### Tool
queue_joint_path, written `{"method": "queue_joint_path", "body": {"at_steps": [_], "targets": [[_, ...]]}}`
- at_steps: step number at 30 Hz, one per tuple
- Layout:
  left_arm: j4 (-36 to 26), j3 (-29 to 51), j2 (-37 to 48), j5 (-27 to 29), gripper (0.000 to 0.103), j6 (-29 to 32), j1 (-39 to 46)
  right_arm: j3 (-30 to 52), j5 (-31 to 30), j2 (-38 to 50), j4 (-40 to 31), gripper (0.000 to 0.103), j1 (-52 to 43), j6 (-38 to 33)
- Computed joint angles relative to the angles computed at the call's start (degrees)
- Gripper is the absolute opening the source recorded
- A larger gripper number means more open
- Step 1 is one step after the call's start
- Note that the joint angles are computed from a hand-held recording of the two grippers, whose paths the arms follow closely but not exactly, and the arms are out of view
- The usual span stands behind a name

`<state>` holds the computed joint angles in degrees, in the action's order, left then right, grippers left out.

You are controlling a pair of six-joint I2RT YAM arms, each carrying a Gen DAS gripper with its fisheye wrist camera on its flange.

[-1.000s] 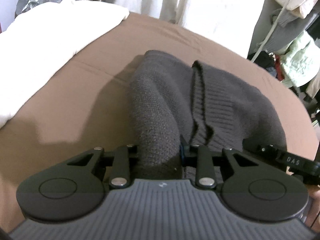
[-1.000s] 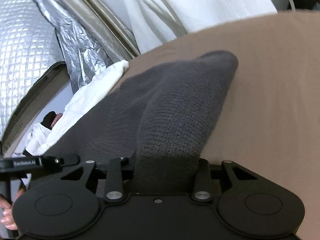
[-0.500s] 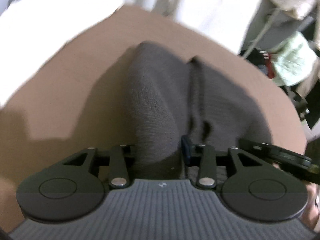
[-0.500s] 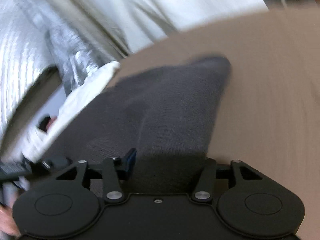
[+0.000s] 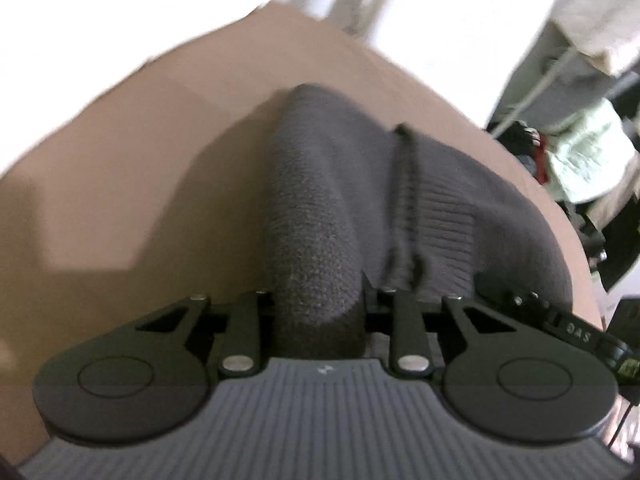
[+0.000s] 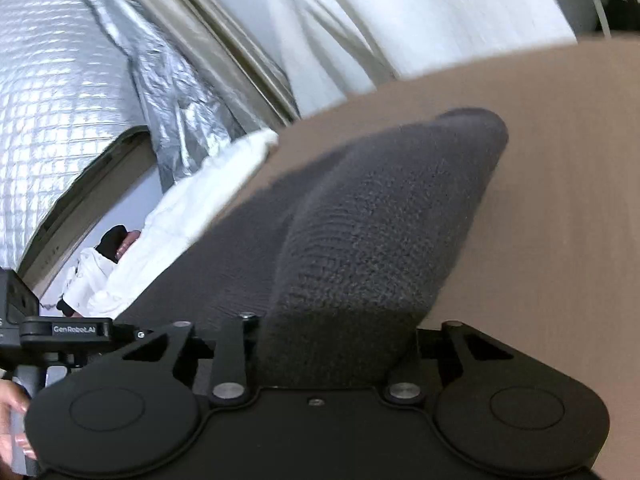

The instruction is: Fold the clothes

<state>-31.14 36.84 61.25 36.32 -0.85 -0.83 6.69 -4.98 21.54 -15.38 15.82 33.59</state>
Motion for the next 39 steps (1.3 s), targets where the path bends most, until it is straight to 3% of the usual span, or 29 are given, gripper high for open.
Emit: {"method": "queue_joint_path", "body": {"at_steps": [2, 4, 5, 10, 17, 23, 26, 30, 32, 34, 36, 37, 39], "targets": [[-1.72, 0.46, -2.27, 4.99, 0.025, 0.13, 1.88, 3.80, 11.04, -0.64, -4.28, 0.034, 10.19, -0.21], [-2.49, 1.24, -3.04, 7.27, 0.025, 1.38, 3.01, 8.00, 23.79, 2.63, -6.43, 0.034, 21.69, -1.44], [-2.48, 1.33, -3.47, 7.29, 0.025, 1.59, 2.91, 9.46, 27.38, 4.47, -6.17, 0.034, 24.79, -1.78], [-4.03, 2.22, -3.69, 9.27, 0.025, 2.78, 6.25, 16.16, 33.47, 11.49, -4.98, 0.034, 30.41, -4.15], [-7.26, 6.22, -5.85, 10.02, 0.025, 5.11, 14.89, 22.05, 26.52, 21.59, 0.92, 0.034, 27.65, -9.32], [-18.79, 16.55, -0.28, 1.25, 0.025, 20.76, 23.26, 30.14, 21.53, 38.21, 7.67, 0.033, 30.11, -10.12], [-20.75, 25.93, 8.37, -0.74, 0.025, 24.94, 26.51, 37.37, 18.08, 48.86, 10.71, 0.033, 29.71, -12.54], [-16.30, 40.45, 19.25, -6.33, 0.025, 23.50, 27.59, 46.58, 14.21, 62.83, 21.07, 0.033, 27.30, -12.64], [-13.04, 48.50, 25.69, -9.77, 0.026, 20.63, 26.86, 52.86, 12.05, 70.63, 27.10, 0.033, 25.98, -10.03], [-12.90, 58.87, 35.88, -11.83, 0.031, 22.16, 25.98, 62.31, 9.67, 80.15, 28.53, 0.036, 24.65, -4.60], [-15.38, 72.30, 48.11, -14.55, 0.050, 25.17, 24.66, 75.19, 7.88, 90.04, 25.28, 0.052, 23.64, 1.32], [-16.23, 77.58, 54.33, -17.38, 0.052, 23.47, 23.97, 82.39, 5.36, 96.42, 22.99, 0.063, 22.81, 4.34], [-16.69, 84.46, 64.36, -22.15, 0.049, 15.05, 23.60, 96.79, 2.45, 107.98, 12.31, 0.064, 21.63, 7.44]]}}
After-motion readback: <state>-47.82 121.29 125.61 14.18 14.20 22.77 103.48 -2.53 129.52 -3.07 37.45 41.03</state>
